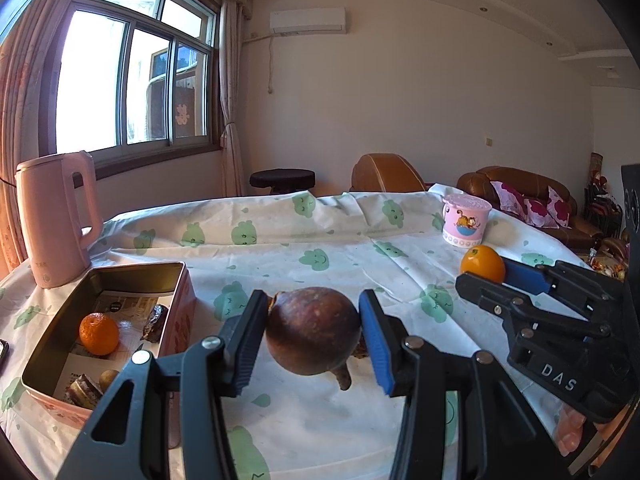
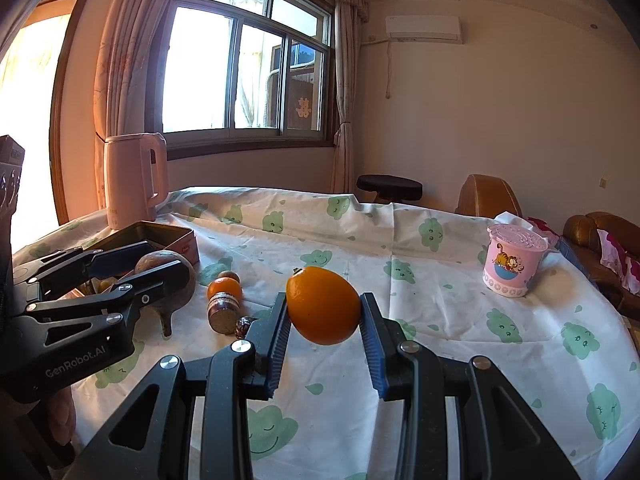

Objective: Organize fruits
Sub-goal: 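Lift and carry the orange with the right tool while the left tool carries the brown fruit to the tin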

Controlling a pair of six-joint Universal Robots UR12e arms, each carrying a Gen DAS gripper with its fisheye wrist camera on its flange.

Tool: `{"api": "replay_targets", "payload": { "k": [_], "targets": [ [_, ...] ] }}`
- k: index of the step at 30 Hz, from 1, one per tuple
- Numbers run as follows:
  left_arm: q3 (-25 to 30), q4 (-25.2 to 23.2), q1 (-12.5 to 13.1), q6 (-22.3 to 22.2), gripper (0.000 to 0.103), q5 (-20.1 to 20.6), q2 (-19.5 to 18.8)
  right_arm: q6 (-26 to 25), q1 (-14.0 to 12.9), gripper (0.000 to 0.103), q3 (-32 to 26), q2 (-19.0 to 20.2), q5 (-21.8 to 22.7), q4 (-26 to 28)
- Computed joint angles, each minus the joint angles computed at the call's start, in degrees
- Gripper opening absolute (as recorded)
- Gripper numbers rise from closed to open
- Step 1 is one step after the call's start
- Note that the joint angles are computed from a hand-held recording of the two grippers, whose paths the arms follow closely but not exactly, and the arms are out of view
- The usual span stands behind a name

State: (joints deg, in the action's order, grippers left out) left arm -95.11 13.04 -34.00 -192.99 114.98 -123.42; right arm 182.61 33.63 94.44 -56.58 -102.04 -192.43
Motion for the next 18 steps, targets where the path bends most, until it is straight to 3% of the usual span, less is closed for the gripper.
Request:
{"api": "replay_targets", "payload": {
  "k": [18],
  "targets": [
    [-0.3, 3.2, -0.7, 1.2, 0.049, 2.7, -0.2, -0.8, 0.3, 0.036, 0.7, 0.2, -1.2, -5.0]
  ]
}}
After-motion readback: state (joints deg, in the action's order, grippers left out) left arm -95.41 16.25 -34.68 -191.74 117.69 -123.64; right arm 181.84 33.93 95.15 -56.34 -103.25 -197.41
